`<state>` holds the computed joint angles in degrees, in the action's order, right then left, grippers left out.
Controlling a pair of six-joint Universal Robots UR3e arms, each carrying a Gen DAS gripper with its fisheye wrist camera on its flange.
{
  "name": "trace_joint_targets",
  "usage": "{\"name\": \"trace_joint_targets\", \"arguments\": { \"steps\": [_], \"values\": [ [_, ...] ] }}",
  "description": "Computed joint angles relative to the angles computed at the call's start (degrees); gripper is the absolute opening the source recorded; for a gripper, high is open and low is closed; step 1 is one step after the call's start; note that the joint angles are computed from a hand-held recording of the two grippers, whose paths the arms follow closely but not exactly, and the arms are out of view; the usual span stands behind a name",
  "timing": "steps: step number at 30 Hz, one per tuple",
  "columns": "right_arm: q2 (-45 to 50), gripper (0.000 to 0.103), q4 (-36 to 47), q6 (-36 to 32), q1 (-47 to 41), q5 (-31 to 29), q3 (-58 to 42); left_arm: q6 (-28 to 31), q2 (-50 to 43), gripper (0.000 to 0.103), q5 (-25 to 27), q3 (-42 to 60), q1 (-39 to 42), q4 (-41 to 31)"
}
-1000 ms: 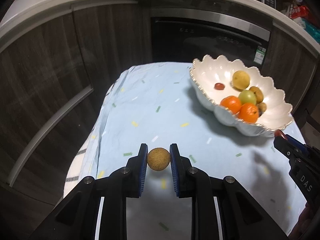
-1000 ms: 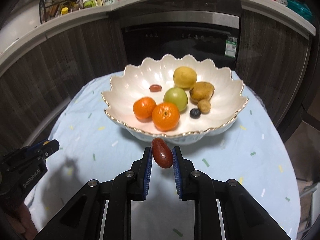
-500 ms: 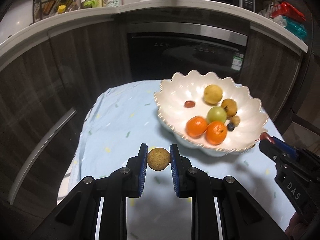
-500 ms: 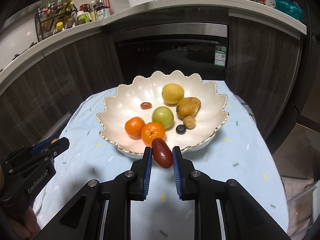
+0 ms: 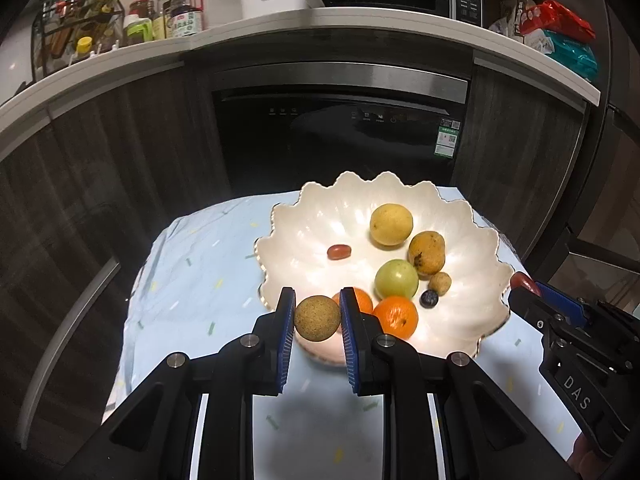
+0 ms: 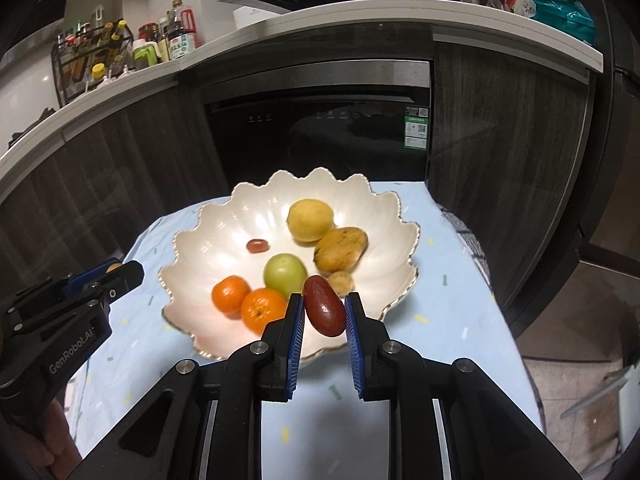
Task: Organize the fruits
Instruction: 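Carry the brown fruit with the left tool while the right tool carries the red date over the bowl, then open both tools to drop the brown fruit and red date into the bowl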
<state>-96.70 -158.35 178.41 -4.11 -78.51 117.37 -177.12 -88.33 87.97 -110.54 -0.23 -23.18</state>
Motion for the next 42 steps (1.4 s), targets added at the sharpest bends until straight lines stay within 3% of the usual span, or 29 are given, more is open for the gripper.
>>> {"name": "trace_joint_targets", "arguments": {
  "steps": [27, 29, 33, 36, 38, 42],
  "values": [
    [15.5, 0.022, -0.2, 0.8, 1.6, -3.2, -11.1, 1.2, -19.1, 0.023, 0.7, 14.0, -0.6, 1.6],
    [15.7, 0.024, -0.6, 1.0, 1.8, -3.8, -11.0, 1.2, -19.5, 0.032, 1.1, 14.3, -0.9, 1.6],
    [15.6, 0.042, -1.3, 1.2, 2.0, -4.6, -10.8, 1.2, -19.8, 0.039, 2.0, 14.7, -1.2, 1.9],
    [15.1, 0.049, -1.9, 1.6, 1.9, -4.9, -10.4, 1.2, -19.2, 0.045, 2.4, 14.4, -1.3, 2.0],
    [14.6, 0.054, -2.2, 1.8, 2.0, -5.1, -10.2, 1.1, -18.6, 0.056, 2.9, 14.0, -1.4, 2.3],
    [13.4, 0.060, -2.8, 2.1, 2.1, -5.4, -9.6, 0.9, -16.8, 0.058, 3.0, 13.0, -1.2, 1.9]
  ]
}}
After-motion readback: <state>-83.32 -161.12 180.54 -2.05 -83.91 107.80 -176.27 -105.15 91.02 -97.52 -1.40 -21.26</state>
